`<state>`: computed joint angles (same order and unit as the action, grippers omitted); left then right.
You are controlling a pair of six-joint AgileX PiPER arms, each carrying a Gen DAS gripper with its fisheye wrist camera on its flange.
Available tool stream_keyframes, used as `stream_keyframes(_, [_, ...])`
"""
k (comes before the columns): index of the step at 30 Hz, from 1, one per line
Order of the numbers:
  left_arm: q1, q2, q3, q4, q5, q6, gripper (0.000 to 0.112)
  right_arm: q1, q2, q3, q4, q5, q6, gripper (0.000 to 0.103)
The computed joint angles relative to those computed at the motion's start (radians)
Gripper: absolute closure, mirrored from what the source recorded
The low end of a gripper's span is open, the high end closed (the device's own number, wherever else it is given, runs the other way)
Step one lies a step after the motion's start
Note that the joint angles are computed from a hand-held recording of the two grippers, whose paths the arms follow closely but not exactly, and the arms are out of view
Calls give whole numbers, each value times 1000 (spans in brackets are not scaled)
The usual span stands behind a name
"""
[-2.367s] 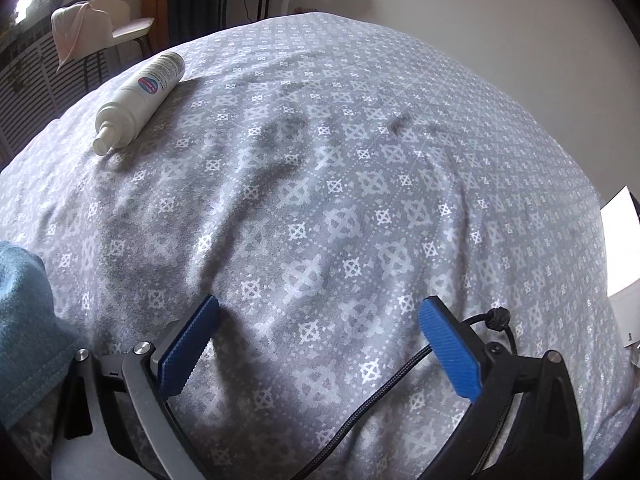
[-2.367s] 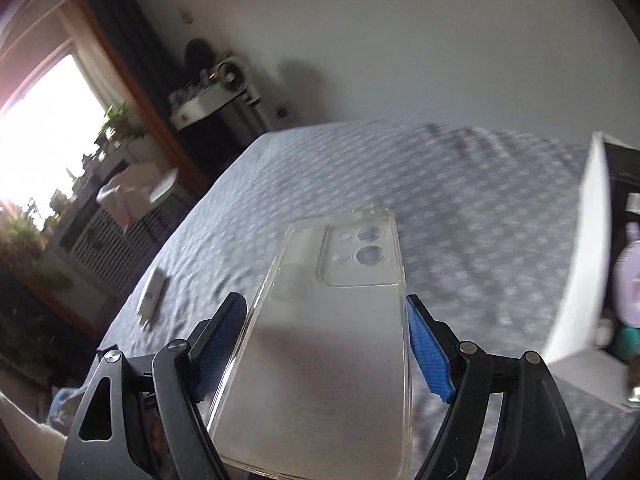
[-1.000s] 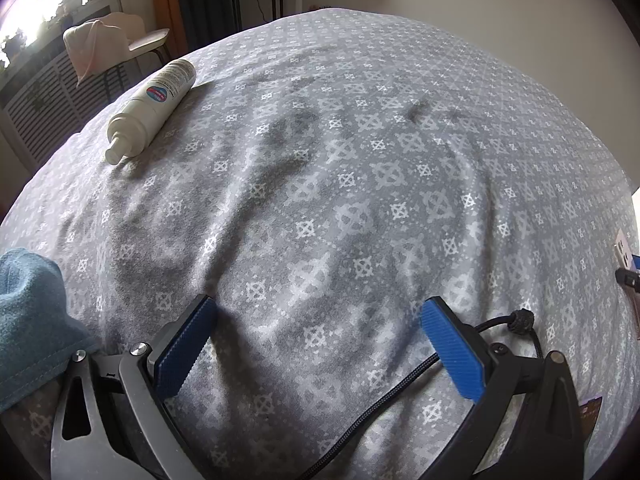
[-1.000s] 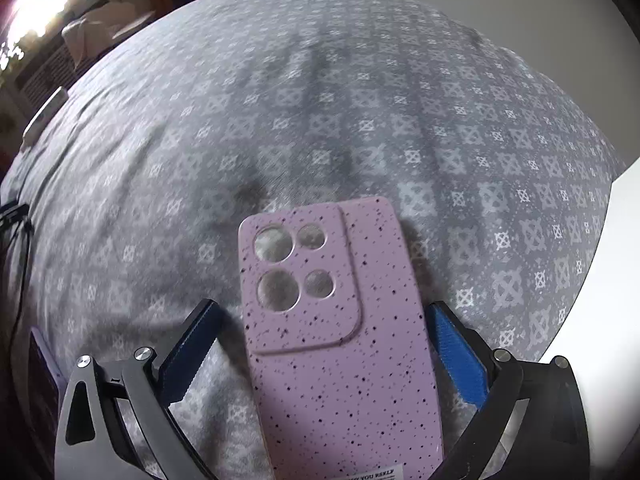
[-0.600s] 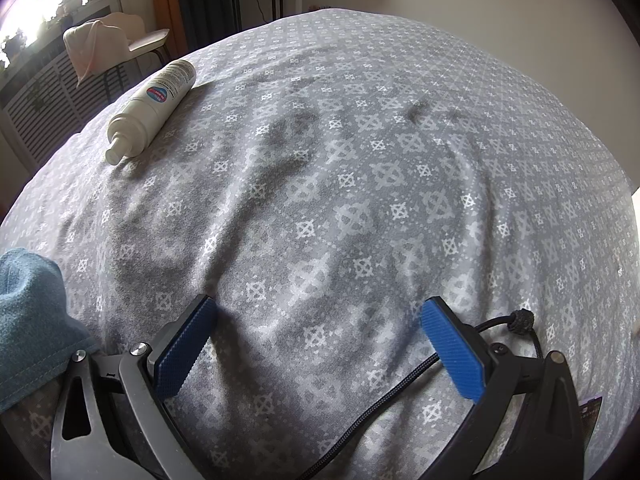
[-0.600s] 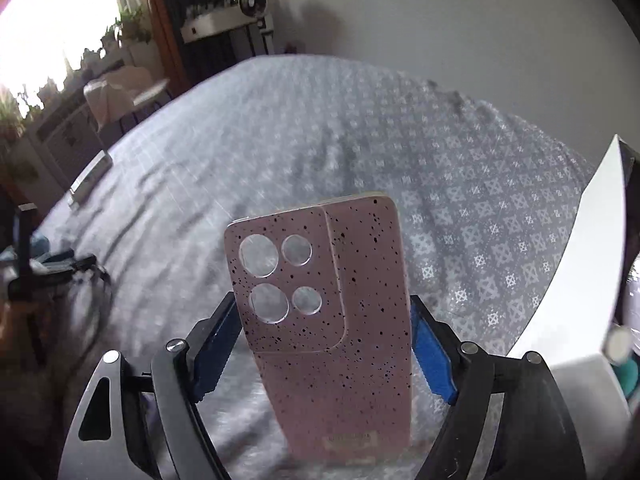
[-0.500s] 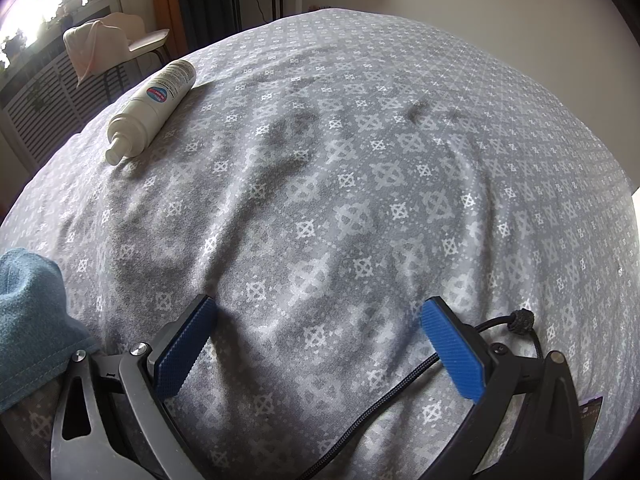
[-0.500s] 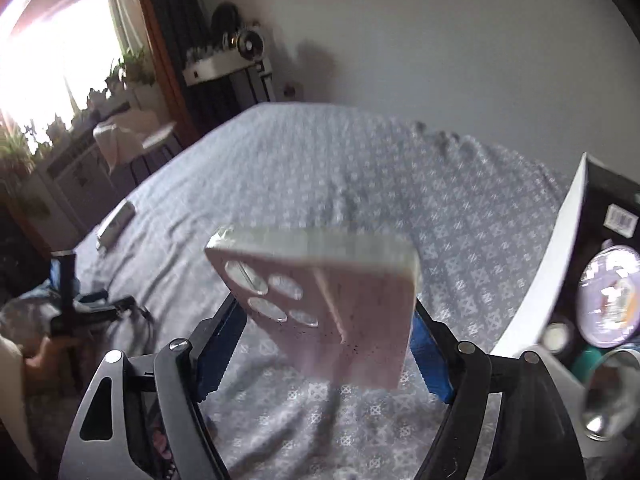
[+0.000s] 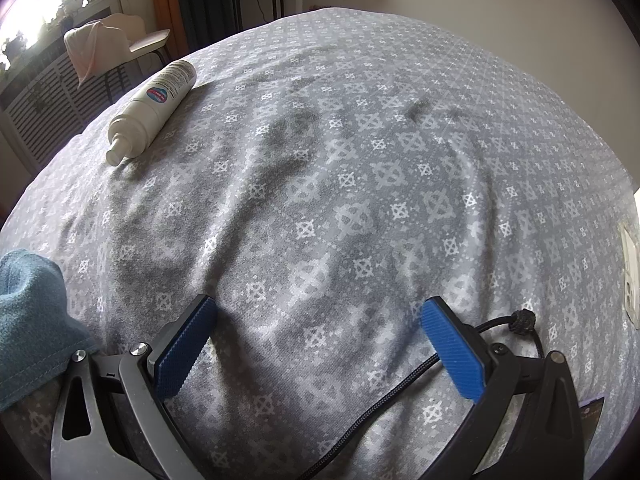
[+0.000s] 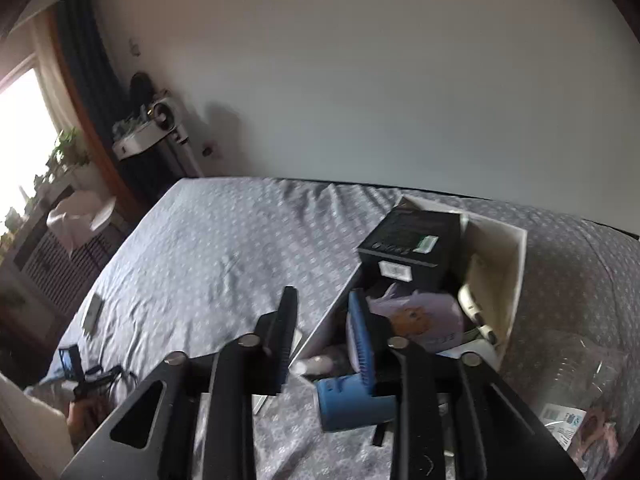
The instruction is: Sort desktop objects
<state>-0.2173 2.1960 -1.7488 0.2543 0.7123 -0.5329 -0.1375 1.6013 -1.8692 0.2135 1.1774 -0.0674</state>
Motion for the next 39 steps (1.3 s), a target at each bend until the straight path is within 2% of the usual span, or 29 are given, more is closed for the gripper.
stream_keyframes(1, [0,0,0,0,1,0,10,79,-27,68,-59,-42,29,17])
stream_keyframes(2, [0,-1,1,0,0,0,10,132,-51,141,-82,-98,47,8])
stream_keyframes(3, [1,1,-1,0,1,1,10,191,-78,224,-81,-159,61,7])
stream_keyframes(5, [0,0,0,1,1,0,10,284,-76,323,-37,-219,66,7])
stream_keyframes(7, [2,-3,2,-3,1,4,10,372,-7,369,-58,-243,139,7])
stream_keyframes(11, [3,-4,5,-7,-3,8,10,452,152,406,-226,-299,441,7])
stream_keyframes(13, [5,-3,5,-9,-6,12,10,452,232,374,-314,-305,567,7])
stream_keyframes(16, [5,-4,10,-4,-12,8,10,433,320,297,-356,-308,631,7])
stream_keyframes(18, [4,-5,13,-4,-16,8,10,442,417,182,-412,-240,672,7])
stream_keyframes(21, [6,-5,16,-8,-20,12,10,453,519,76,-463,-196,728,4])
stream_keyframes(23, [6,-9,23,-8,-26,11,10,468,534,66,-518,-213,782,0])
stream_keyframes(27, [4,-10,28,-4,-31,6,10,477,543,66,-565,-216,854,0])
stream_keyframes(36, [2,-6,24,1,-33,1,10,472,527,94,-560,-242,811,0])
stream_keyframes(37, [2,-6,24,1,-33,1,10,469,522,103,-557,-250,806,3])
stream_keyframes(39, [2,-7,25,3,-33,-1,10,466,510,123,-568,-277,807,17])
